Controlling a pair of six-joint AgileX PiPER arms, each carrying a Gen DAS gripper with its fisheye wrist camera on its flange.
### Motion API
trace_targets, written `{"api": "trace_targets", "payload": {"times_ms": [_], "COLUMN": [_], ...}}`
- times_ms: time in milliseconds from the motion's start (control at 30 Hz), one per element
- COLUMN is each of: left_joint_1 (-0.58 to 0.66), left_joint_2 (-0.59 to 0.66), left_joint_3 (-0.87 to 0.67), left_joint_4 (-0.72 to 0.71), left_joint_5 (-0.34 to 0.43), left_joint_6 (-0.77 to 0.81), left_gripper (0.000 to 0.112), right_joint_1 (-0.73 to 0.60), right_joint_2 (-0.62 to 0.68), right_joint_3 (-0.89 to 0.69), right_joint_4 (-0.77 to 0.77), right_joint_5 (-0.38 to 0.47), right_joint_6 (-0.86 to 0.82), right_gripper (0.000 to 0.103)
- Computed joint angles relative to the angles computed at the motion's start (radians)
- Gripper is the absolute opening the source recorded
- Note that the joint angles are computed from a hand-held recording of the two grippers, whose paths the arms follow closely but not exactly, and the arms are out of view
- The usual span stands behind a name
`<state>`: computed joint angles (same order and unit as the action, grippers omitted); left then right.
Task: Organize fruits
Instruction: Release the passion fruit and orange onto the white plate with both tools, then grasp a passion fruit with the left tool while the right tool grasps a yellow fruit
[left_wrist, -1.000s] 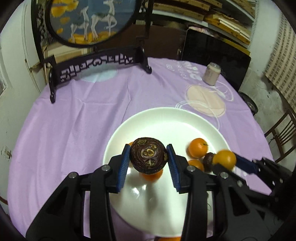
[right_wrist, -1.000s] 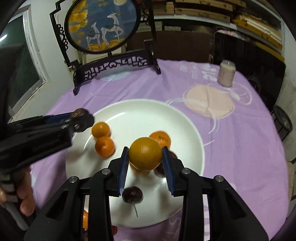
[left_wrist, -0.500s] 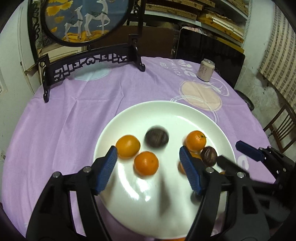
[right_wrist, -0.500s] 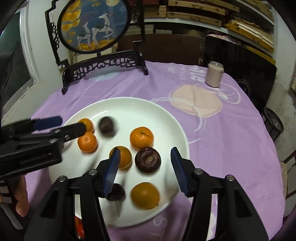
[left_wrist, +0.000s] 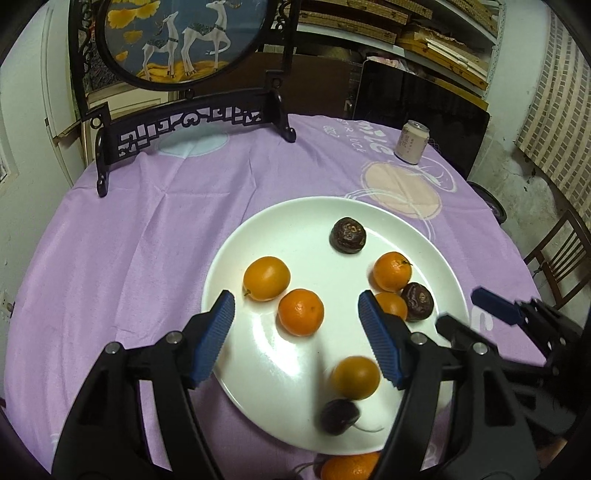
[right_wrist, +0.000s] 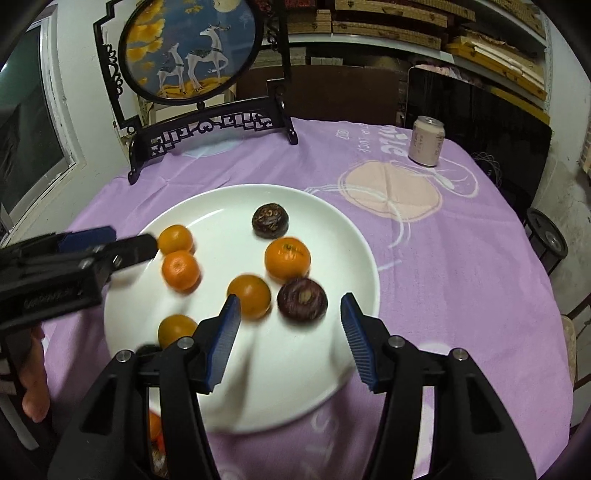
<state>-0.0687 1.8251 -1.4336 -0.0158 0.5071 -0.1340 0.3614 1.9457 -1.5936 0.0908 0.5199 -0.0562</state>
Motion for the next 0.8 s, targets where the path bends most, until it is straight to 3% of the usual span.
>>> {"api": "trace_targets", "payload": {"times_ms": [100, 267, 400, 567, 633, 667, 700, 800], "left_joint_1": [0.001, 0.026, 0.014, 0.021, 0.054, 0.081, 0.103, 0.117], "left_joint_2": [-0.030, -0.079, -0.155, -0.348, -0.427, -0.477, -0.512, -0.586], "left_joint_3": [0.029, 0.068, 0.150, 0.417, 0.532, 0.602, 0.653, 0.755], "left_joint_4": [0.016, -0.112, -0.128, -0.067, -0.115, -0.170, -0.209, -0.171], "left_joint_5": [-0.017, -0.016, -0.055, -0.138, -0.156, -0.158, -0.152, -0.121], "left_joint_6": [-0.009, 0.098, 0.126, 0.090, 0.149, 0.214, 0.263, 0.257], "left_gripper": [0.071, 0.071, 0.071, 0.080, 0.080, 0.080, 0.080, 0.079], "right_joint_1": [0.000, 0.028, 0.037, 0.041, 0.044, 0.036, 0.032, 0.057], "right_joint_2": [-0.142, -0.342, -0.401, -0.410, -0.383, -0.364, -0.347, -0.351], "right_joint_3": [0.198, 0.497, 0.621, 0.681, 0.673, 0.662, 0.650, 0.667], "right_joint_4": [0.088, -0.031, -0.088, -0.022, -0.020, 0.029, 0.060, -0.019], "right_joint_5": [-0.059, -0.105, -0.094, -0.151, -0.154, -0.146, -0.135, -0.174], "right_joint_6": [-0.078, 0.042, 0.110, 0.044, 0.034, -0.017, -0.046, 0.011], "right_gripper": [0.056, 0.058, 0.058, 0.058, 0.053, 0.041, 0.036, 0.027]}}
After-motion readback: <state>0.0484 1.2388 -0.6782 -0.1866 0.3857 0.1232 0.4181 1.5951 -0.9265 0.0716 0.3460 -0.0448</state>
